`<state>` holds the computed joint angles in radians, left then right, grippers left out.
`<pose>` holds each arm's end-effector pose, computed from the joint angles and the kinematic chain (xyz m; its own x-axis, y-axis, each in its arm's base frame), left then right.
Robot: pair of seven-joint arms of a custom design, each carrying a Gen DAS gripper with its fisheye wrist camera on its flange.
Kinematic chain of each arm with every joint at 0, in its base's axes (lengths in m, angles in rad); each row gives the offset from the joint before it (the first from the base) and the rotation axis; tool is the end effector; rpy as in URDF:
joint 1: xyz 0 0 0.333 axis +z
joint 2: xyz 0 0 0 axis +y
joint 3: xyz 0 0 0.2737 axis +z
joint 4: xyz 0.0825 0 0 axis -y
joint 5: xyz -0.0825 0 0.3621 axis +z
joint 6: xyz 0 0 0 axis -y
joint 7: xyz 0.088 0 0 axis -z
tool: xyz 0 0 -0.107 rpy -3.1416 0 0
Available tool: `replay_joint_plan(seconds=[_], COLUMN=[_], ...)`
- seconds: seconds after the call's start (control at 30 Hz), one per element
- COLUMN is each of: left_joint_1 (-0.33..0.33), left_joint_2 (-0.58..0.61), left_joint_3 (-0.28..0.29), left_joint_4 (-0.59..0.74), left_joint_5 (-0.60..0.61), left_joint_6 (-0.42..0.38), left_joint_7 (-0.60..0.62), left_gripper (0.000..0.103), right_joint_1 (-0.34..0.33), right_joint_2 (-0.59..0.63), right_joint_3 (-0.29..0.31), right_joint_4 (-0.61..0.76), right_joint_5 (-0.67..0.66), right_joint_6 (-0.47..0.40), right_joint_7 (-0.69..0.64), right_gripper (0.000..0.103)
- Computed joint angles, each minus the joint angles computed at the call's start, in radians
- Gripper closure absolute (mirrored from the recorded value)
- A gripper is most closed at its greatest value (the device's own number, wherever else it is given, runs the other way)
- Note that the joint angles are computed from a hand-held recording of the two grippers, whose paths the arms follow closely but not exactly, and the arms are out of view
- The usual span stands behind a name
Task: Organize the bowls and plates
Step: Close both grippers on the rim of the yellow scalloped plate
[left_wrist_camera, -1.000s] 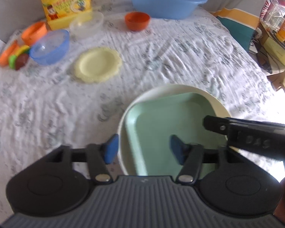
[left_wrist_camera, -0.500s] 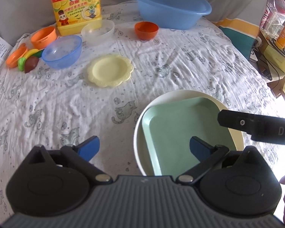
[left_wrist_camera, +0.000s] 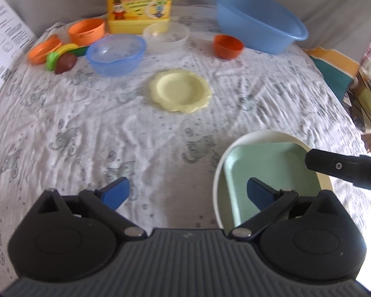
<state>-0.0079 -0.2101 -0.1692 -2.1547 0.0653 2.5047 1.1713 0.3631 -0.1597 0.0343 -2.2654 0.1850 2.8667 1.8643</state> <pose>0.5137 -0.0970 0.5169 0.1402 -0.9833 0.1161 -0.8343 -0.1804 -0.5209 0.4911 0.1957 0.4851 0.0709 -0.9370 -0.3420 -0.7811 0.1611 -0.6032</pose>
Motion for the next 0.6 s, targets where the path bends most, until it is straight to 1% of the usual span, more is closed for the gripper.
replay_joint_plan(seconds=[0.07,0.2,0.3,0.4,0.47,0.6], left_joint_1=[0.008,0.030,0.045,0.058,0.061,0.058], left_joint_2=[-0.002,0.002,0.016,0.044,0.073,0.143], left_joint_3=[0.009,0.021,0.029,0.037,0.044,0.056], left_joint_4=[-0.010,-0.025,-0.027,-0.015,0.007,0.073], left_joint_5=[-0.007,-0.005,0.004,0.008,0.001,-0.014], left_joint_6=[0.013,0.048,0.078,0.107,0.120,0.135], left_joint_7=[-0.004,-0.013,-0.009,0.001,0.017,0.062], left_gripper=[0.000,0.000,0.000,0.000,0.000,0.000], right_joint_1=[0.003,0.010,-0.005,-0.021,-0.031,-0.041], right_joint_2=[0.022,0.082,0.145,0.217,0.274,0.384], right_joint_3=[0.005,0.012,0.032,0.052,0.063,0.078], right_joint_4=[0.028,0.103,0.190,0.295,0.376,0.520], right_joint_5=[-0.007,0.024,-0.002,0.022,0.016,-0.033], right_joint_6=[-0.002,-0.012,-0.054,-0.117,-0.168,-0.220], right_joint_7=[-0.006,-0.065,-0.050,-0.054,-0.040,0.005], right_gripper=[0.000,0.000,0.000,0.000,0.000,0.000])
